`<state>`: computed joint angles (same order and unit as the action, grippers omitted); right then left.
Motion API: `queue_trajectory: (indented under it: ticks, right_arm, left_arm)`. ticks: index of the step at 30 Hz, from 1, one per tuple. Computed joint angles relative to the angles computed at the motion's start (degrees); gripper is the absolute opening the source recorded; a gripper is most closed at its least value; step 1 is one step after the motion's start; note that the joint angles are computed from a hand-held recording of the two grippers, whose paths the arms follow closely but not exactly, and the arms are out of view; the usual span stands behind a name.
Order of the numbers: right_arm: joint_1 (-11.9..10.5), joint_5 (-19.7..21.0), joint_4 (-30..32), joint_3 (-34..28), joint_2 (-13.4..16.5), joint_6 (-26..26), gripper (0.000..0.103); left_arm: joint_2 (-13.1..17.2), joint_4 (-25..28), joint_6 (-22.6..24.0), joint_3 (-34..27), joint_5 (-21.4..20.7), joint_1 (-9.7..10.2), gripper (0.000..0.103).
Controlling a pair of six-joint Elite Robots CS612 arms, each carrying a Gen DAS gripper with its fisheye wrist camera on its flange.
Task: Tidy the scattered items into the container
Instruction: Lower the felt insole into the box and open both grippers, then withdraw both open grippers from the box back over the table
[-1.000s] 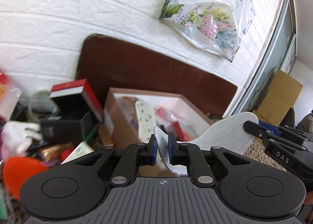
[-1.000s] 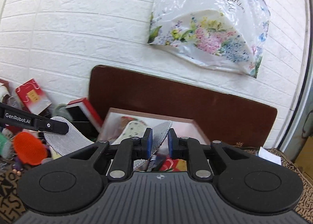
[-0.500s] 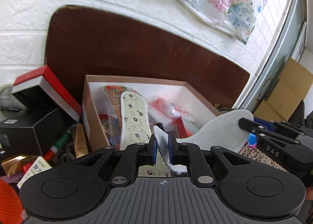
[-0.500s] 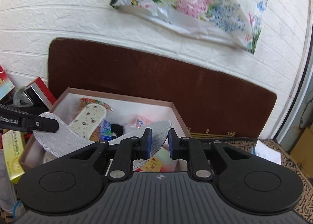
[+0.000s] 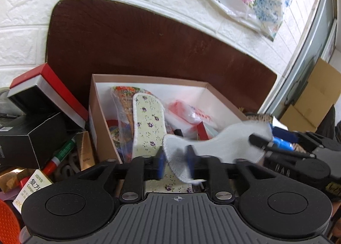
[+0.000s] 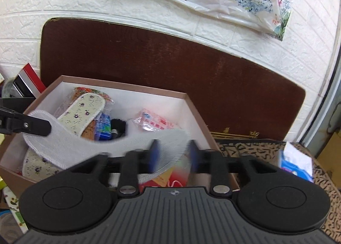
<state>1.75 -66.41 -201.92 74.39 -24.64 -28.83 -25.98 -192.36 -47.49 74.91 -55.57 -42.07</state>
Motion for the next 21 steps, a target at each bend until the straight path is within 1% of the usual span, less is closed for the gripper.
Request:
queue_trajectory:
  ticks: [1,2,3,5,7,11,15,21]
  right_arm:
    - [0.06,-0.48,-1.53,0.05,0.21,-0.28,0.082]
    - [0.1,-0.82,-3.06,0.1,0.41,-0.75,0.089]
    - [0.16,-1.05,-4.09,0.16,0.52,-1.54,0.092]
    - [0.3,-1.5,-5.08,0.54,0.4,-3.11,0.098]
    - [0.34,-1.33,-5.88,0.9,0.27,-3.88,0.101]
    - [0.48,-0.98,-6.3,2.18,-0.38,-6.28,0.102]
    - [0.65,-1.27,-7.48,3.78,-1.05,-8.54,0.102]
    - [0.45,0.15,-9.07,6.94,-2.76,-8.14,0.102]
  left_arm:
    - [0.04,-0.67,-0.4,0.11,1.16,-0.22,0.09]
    - [0.17,-1.85,-0.32,0.19,2.81,-0.53,0.093]
    - [0.32,-3.18,0.51,0.23,4.23,-0.83,0.093]
    - [0.19,-4.65,2.56,0.54,4.67,-1.07,0.096]
    - [-0.14,-5.22,3.08,1.05,4.64,-1.28,0.103]
    - [-0.75,-5.79,2.98,2.21,5.02,-1.79,0.103]
    - [-1.67,-5.18,1.44,3.78,5.25,-2.23,0.103]
    - [-3.45,-5.53,-0.47,6.62,5.83,-3.12,0.103]
